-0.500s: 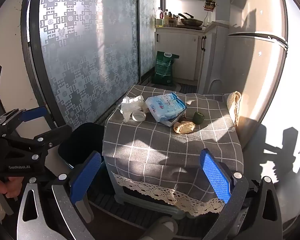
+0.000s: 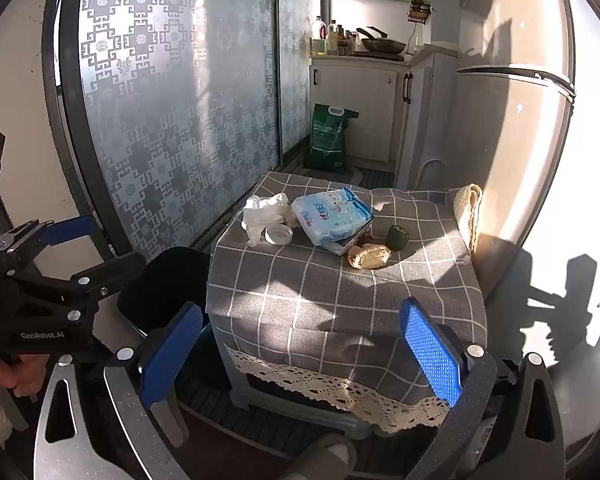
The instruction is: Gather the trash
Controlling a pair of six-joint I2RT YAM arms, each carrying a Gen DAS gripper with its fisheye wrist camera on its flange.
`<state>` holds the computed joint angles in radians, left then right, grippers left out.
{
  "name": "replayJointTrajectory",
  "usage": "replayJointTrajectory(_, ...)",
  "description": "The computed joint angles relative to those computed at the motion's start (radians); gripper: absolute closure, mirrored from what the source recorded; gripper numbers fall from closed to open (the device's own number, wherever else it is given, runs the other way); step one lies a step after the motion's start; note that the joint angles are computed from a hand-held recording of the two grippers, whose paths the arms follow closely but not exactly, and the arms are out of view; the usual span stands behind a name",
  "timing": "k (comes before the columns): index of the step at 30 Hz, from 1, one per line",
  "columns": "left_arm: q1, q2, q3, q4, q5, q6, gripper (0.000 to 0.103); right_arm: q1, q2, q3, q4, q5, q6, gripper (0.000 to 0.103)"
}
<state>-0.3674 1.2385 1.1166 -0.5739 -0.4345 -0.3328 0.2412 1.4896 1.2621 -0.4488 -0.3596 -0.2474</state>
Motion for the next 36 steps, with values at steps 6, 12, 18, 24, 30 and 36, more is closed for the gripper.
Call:
replayJointTrajectory(6,-0.001,0.001,0.001,-0.001,-0.001,0.000,0.003,-0.006,0.000,-0.001,0.002,-0.006,-0.003,0.003)
replayJointTrajectory(12,0.000,0.001,0.001,-0.001,-0.001,0.000,0.003,-0.004,-0.001,0.009,-0.009,-0.008,0.000,0.003)
replayJointTrajectory(18,0.000,0.001,0.001,-0.001,0.000,0.001,0.003,-0.001,0.003,0.008,-0.002,-0.006,0.003,0.003)
replayJointTrajectory(24,0.000,0.000,0.001,-0.002,0.000,0.000,0.003,-0.001,-0.002,0.012,-0.014,-0.007,0.000,0.003)
replayJointTrajectory(30,-0.001,0.001,0.001,0.000,-0.002,0.000,0.003,0.001,-0.004,0.010,-0.014,-0.007,0.002,0.003)
replayJointTrajectory(36,0.000,0.001,0.000,0.000,0.000,0.001,0.003,0.000,-0.003,0.013,-0.014,-0.009,0.002,0.003)
